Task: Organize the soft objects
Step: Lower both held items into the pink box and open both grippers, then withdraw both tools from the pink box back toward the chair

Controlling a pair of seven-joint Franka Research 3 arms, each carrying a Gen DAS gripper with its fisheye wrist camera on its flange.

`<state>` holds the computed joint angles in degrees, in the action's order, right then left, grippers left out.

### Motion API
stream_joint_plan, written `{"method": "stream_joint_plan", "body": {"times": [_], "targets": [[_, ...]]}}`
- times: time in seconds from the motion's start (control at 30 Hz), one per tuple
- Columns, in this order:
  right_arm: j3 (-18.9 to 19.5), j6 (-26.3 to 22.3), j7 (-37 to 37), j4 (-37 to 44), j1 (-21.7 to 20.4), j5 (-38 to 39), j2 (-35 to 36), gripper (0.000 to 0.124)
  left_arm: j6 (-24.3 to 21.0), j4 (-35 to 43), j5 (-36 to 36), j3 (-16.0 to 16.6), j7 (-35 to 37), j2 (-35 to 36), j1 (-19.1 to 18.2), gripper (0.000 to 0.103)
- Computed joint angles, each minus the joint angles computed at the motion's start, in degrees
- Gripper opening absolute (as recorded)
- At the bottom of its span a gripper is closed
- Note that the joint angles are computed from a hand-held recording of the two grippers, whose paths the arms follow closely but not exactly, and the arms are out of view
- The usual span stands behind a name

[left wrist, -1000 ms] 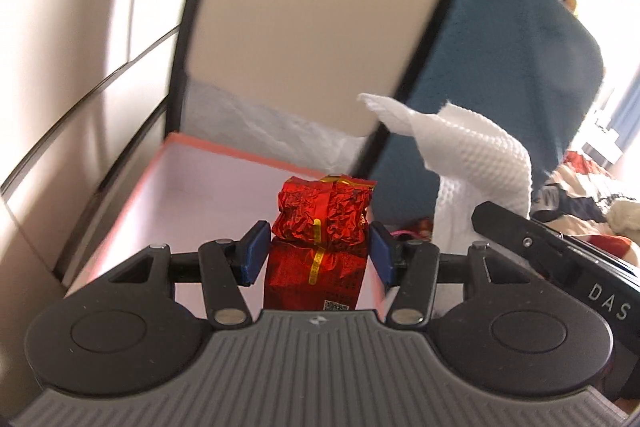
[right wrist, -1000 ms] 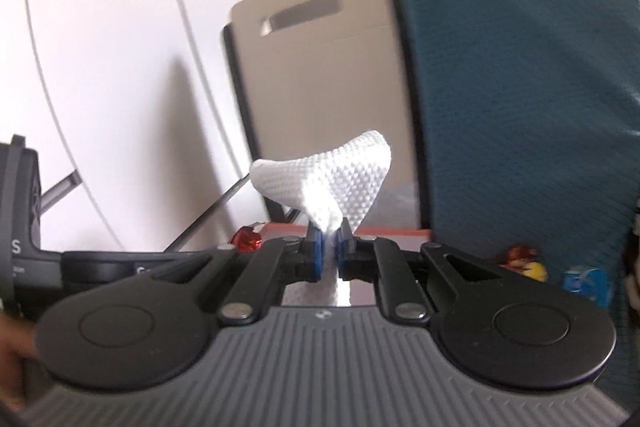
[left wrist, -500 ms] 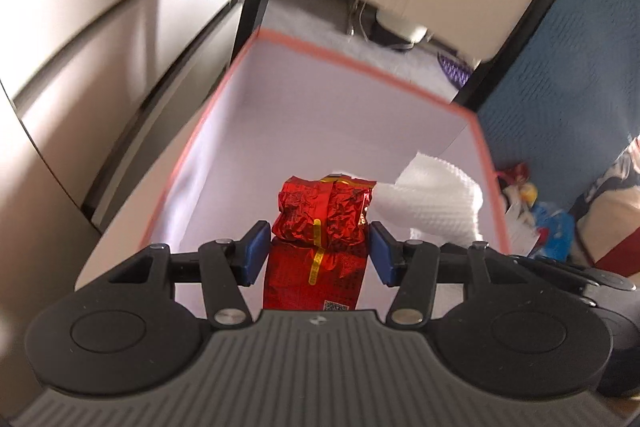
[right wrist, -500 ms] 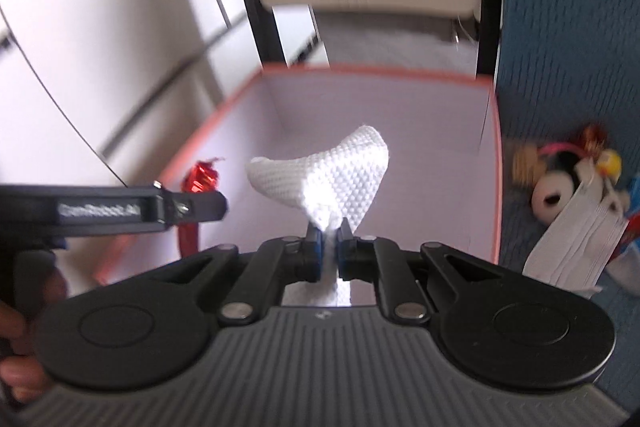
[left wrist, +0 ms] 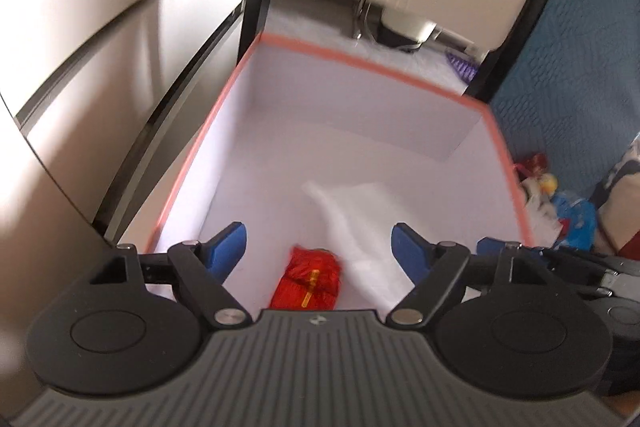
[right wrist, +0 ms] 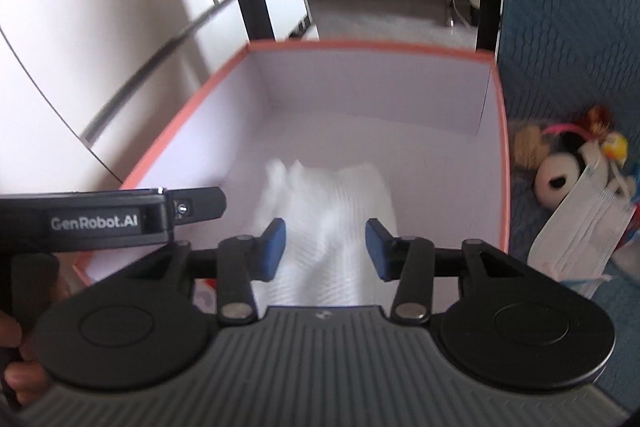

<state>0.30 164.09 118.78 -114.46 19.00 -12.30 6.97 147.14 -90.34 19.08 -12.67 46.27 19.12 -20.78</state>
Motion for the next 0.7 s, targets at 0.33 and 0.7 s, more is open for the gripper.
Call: {"method": "stream_joint_plan", "body": {"times": [0.33,0.7], "targets": [[2.1,11.3,7.6,-9.8,-4.8,-5.4,-9.7,0.047,6.2,-3.9,8.8,1.4,-9.2,-5.8,-2.6,0.083],[15.2,18.1,23.2,-22.0,-24.3,-20.7,-23.5,0.047,6.5,-8.1,22.7,-1.0,-20.6,-10.5,-6.1,0.083]]}}
